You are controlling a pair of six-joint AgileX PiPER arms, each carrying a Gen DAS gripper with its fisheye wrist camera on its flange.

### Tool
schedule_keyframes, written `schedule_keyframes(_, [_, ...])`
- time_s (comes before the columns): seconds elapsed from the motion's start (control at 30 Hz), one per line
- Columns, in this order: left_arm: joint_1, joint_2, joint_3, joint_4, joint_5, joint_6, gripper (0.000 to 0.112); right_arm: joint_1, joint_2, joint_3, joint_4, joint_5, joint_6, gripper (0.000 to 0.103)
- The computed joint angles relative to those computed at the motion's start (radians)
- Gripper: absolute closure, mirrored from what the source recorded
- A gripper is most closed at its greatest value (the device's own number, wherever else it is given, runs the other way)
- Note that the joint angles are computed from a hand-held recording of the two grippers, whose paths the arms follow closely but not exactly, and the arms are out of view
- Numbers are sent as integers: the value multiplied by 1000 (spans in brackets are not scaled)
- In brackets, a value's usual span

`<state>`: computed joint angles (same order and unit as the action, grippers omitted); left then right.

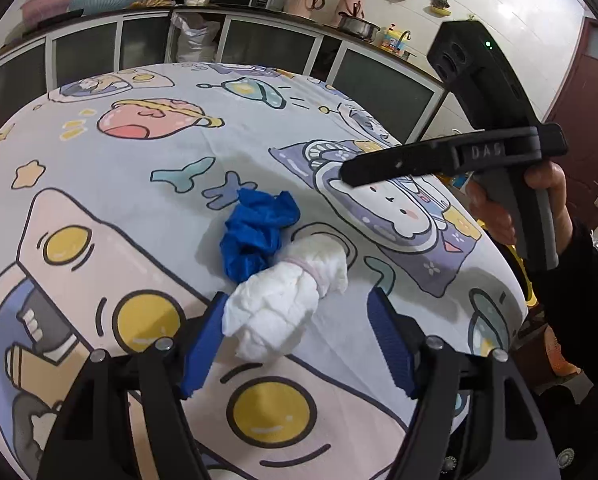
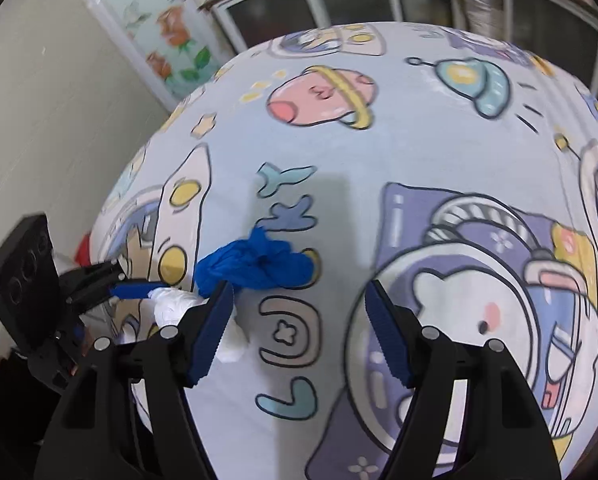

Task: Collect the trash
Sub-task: 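Grasp the white tissue bundle with the left tool while the right tool grasps the blue glove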

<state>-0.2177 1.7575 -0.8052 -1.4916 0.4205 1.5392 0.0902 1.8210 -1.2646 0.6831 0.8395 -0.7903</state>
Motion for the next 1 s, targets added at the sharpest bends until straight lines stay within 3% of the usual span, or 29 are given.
schedule_keyframes(0.13, [-18,39,-30,37,-24,-65,46,81,57,-64,-70,8,72,39])
schedule_keyframes(0.3, [-20,76,-40,41,-19,-94,59,164,171,-195,-185,52,199,42])
schedule_keyframes(0.4, [-12,90,-42,30,-17,-94,77,190,227,-265,-217,101,236,60])
schedule_keyframes(0.47, [-1,96,-43,13,3,-83,82,203,245,-286,-236,120,249,81])
schedule_keyframes(0.5, [-4,95,-41,0,-4,-73,83,204,241,-280,-228,115,248,84])
schedule_keyframes(0.6, [-11,83,-35,-12,-6,-54,85,189,198,-236,-191,84,232,96])
schedule_keyframes(0.83, [-10,-15,15,-8,38,-65,86,81,35,-162,-63,93,147,97])
schedule_keyframes(1.0, [-52,-125,65,-3,3,-85,86,-16,-115,-57,12,93,74,97])
